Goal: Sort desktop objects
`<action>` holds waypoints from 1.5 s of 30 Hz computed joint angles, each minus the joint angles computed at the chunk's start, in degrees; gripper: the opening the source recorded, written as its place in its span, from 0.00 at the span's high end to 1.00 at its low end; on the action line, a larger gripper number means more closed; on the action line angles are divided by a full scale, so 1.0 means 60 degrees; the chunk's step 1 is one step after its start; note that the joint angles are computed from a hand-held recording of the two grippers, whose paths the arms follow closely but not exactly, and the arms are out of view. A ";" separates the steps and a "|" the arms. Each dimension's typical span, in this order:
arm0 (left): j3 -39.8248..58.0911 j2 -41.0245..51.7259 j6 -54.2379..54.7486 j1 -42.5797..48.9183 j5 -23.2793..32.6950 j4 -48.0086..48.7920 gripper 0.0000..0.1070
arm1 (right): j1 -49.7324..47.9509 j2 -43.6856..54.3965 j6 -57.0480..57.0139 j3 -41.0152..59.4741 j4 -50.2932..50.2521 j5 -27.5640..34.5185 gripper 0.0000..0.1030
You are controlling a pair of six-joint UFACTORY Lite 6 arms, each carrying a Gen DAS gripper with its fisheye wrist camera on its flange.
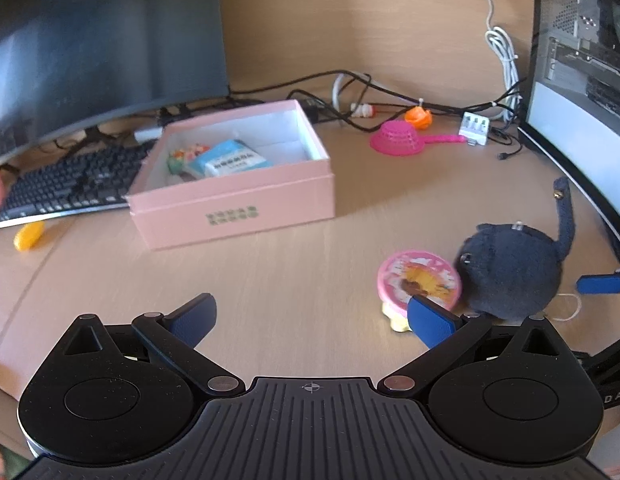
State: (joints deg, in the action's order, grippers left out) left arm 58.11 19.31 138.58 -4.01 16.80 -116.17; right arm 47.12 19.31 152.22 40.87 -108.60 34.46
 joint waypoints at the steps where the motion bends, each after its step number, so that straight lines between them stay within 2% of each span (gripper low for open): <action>1: 0.0184 0.0063 0.0081 0.0104 -0.0097 0.0021 0.04 | -0.0010 0.0009 -0.0008 0.0042 0.0046 -0.0022 0.00; 4: 0.1086 0.0309 0.0237 0.0621 -0.0345 0.0424 0.04 | -0.0186 -0.0292 0.0337 -0.0068 -0.0058 -0.0185 0.00; 5: 0.1503 0.0392 0.0516 0.0856 -0.0408 0.0468 0.04 | -0.0112 -0.0357 0.0280 -0.0095 0.0153 0.0034 0.00; 8: 0.3188 0.0794 0.2602 0.1450 -0.0758 -0.0841 0.04 | 0.0266 -0.0356 -0.0603 -0.0035 0.0967 0.0931 0.00; 10: 0.4745 0.1321 0.2417 0.1901 -0.0963 -0.0408 0.04 | 0.0462 -0.0318 -0.0972 -0.0005 0.1359 0.1436 0.00; 13: 0.7109 0.2280 -0.0274 0.2434 -0.1537 0.2130 0.04 | 0.0665 -0.0172 -0.1506 0.0141 0.1819 0.1983 0.00; 17: 0.9222 0.3232 -0.4271 0.3087 -0.1855 0.5527 0.04 | 0.0833 0.0222 -0.2490 0.0516 0.2298 0.2835 0.00; 21: 1.0715 0.3800 -0.8188 0.3833 -0.1281 0.9373 0.04 | 0.0930 0.1163 -0.3747 0.1413 0.3434 0.4017 0.00; 25: 1.2442 0.4476 -1.1576 0.4424 -0.0890 1.3361 0.04 | 0.0677 0.1087 -0.3764 0.1406 0.3353 0.4139 0.00; 27: 1.3339 0.4859 -1.3354 0.4763 -0.0595 1.4552 0.04 | 0.0525 0.1137 -0.3828 0.1482 0.3267 0.4196 0.00; 29: 1.3591 0.4856 -1.4187 0.5119 -0.0177 1.4145 0.04 | 0.0332 0.1427 -0.4006 0.1807 0.3372 0.4358 0.00; 31: 1.2720 0.4282 -1.3449 0.5366 0.0138 1.2343 0.04 | 0.0058 0.1492 -0.3853 0.1937 0.3284 0.4229 0.00; 35: 0.8998 0.2153 -0.9560 0.5383 0.0128 0.8537 0.04 | -0.0409 -0.0348 -0.1794 0.0387 0.1047 0.2552 0.00; 38: 0.6503 0.0875 -0.6562 0.5311 0.0639 0.5758 0.04 | -0.0958 -0.2201 0.0176 -0.0887 -0.1879 0.0839 0.00; 42: 0.4107 -0.0229 -0.5155 0.4811 0.1487 0.4758 0.04 | -0.1279 -0.2951 0.1261 -0.1155 -0.3937 -0.0378 0.00; 45: 0.2676 -0.0713 -0.4555 0.4145 0.1696 0.4604 0.04 | -0.0838 -0.2145 -0.0584 -0.0295 -0.3027 -0.0705 0.00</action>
State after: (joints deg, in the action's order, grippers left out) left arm 74.17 15.03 111.25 20.86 26.98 -88.54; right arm 42.09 6.44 148.71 39.10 -126.77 30.23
